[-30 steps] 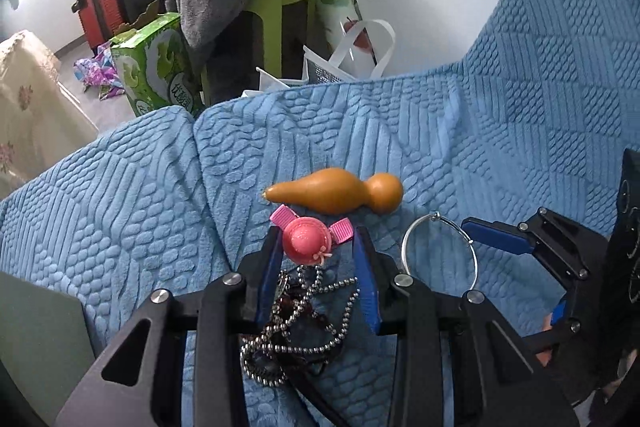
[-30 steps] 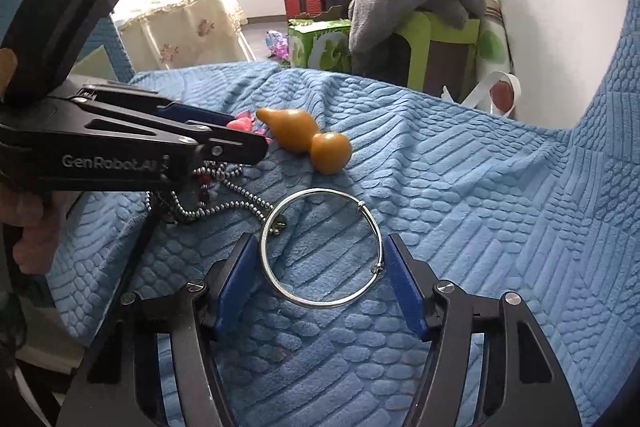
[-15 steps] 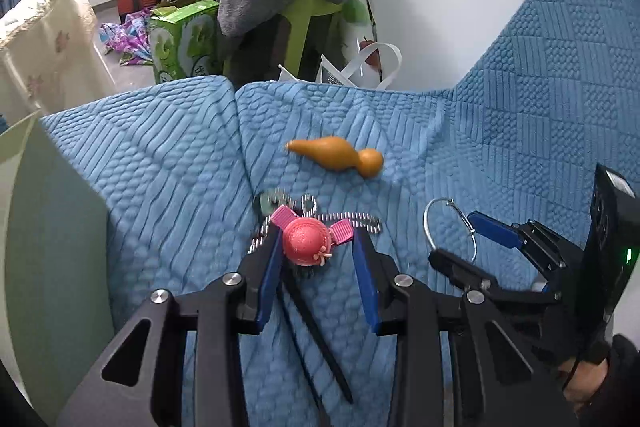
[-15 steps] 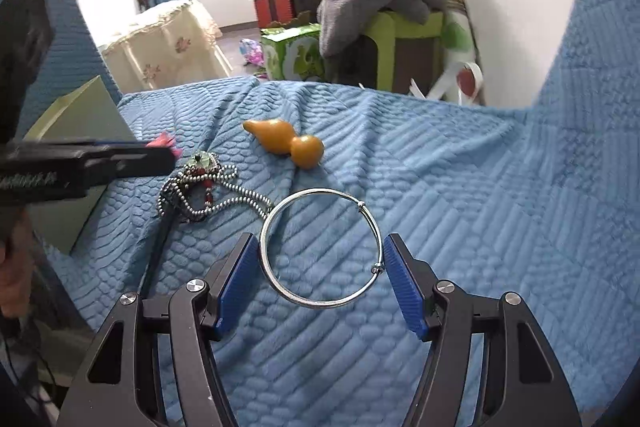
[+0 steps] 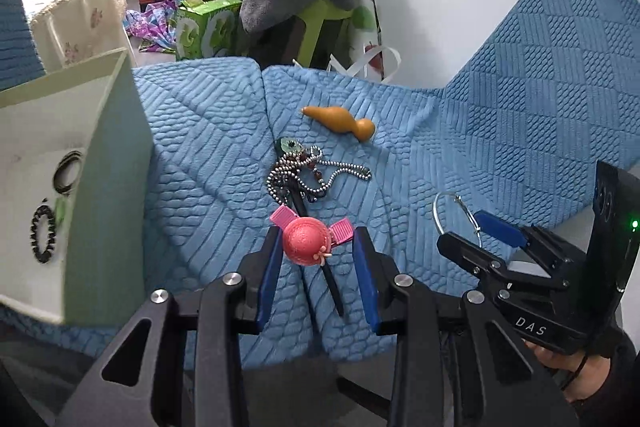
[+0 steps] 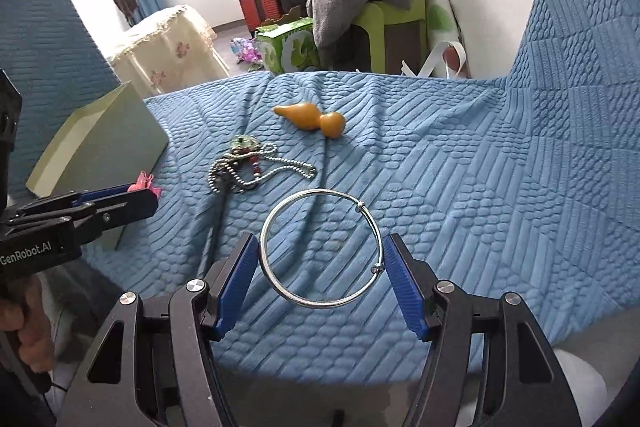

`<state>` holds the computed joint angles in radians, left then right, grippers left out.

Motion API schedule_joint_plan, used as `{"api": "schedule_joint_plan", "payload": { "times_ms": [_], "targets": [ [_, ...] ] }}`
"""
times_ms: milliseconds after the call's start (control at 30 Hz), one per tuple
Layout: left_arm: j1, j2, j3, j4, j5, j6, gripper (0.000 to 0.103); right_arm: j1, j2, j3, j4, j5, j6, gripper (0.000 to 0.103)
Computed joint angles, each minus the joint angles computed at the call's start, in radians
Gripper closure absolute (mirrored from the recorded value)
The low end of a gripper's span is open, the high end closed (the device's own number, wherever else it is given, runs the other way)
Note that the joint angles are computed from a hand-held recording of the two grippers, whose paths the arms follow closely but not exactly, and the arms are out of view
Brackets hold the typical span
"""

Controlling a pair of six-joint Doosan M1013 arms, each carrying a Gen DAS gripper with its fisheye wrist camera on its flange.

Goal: Organize jewelry
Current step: 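Carry the necklace and silver bangle into the green box while both tools open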

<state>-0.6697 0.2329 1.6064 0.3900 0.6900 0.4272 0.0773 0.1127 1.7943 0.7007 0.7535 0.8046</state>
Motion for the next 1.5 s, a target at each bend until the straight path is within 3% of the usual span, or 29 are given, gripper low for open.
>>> {"api": "schedule_joint_plan", "payload": {
  "times_ms": [467, 833, 1067, 1333, 1500],
  "targets": [
    [-0.007, -0.109, 0.015, 0.128, 0.045, -0.104, 0.067, 0.011, -0.077, -0.056, 0.009, 0.002, 0.047, 0.041],
    [0.008, -0.181, 0.007, 0.205, 0.076, -0.122, 0.067, 0.054, -0.116, -0.140, -0.006, -0.013, 0.119, 0.040],
    [0.027, -0.228, 0.023, 0.234, 0.106, -0.119, 0.067, 0.104, -0.123, -0.182, 0.001, -0.019, 0.164, 0.040],
    [0.040, -0.276, 0.074, 0.313, 0.179, -0.178, 0.067, 0.196, -0.107, -0.194, 0.007, -0.059, 0.188, 0.040],
    [0.075, -0.298, 0.140, 0.298, 0.153, -0.213, 0.066, 0.244, -0.083, -0.194, 0.020, -0.051, 0.156, 0.040]
  ]
}}
